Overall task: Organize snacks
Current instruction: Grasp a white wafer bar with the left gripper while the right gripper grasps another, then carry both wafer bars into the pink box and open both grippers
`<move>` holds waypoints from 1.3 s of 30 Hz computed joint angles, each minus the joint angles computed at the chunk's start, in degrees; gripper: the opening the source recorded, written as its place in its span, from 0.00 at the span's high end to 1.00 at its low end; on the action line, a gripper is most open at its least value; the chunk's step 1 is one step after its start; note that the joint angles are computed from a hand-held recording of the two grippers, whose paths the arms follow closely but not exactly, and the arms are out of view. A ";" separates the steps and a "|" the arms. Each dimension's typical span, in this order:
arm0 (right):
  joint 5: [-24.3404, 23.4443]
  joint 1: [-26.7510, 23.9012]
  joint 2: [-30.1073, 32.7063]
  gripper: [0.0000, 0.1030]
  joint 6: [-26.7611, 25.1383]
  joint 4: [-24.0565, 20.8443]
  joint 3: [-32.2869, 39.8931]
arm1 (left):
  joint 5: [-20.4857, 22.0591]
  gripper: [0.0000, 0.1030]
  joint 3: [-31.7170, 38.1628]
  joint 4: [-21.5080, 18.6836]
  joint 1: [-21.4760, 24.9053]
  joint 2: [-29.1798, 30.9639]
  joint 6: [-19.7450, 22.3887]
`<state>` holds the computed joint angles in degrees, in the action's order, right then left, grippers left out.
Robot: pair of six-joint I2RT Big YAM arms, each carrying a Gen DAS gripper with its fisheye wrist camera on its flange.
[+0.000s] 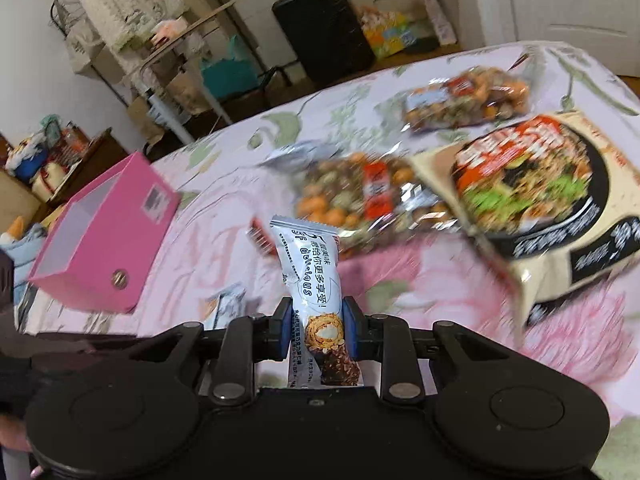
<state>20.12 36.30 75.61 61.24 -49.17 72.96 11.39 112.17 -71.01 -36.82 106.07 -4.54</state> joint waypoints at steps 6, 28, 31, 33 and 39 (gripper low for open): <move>-1.50 1.89 2.00 0.71 -2.18 -2.12 4.61 | 1.14 0.74 -0.12 -1.94 1.95 -2.28 1.18; -9.31 6.09 14.66 0.71 -14.32 -14.15 31.02 | 5.34 0.74 1.08 -7.38 11.25 -10.04 7.02; -9.74 5.95 17.35 0.71 -16.43 -15.21 35.28 | 5.12 0.74 1.27 -6.74 13.36 -10.55 7.55; -10.47 5.68 19.32 0.71 -18.00 -15.60 38.15 | 4.93 0.74 2.12 -6.47 14.76 -10.34 8.26; -12.33 4.31 25.89 0.71 -24.83 -14.09 47.30 | 3.60 0.74 7.56 -5.25 19.11 -7.31 10.38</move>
<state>7.79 40.61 101.50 36.40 -63.27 120.27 14.99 119.74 -76.26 -17.72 98.76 5.85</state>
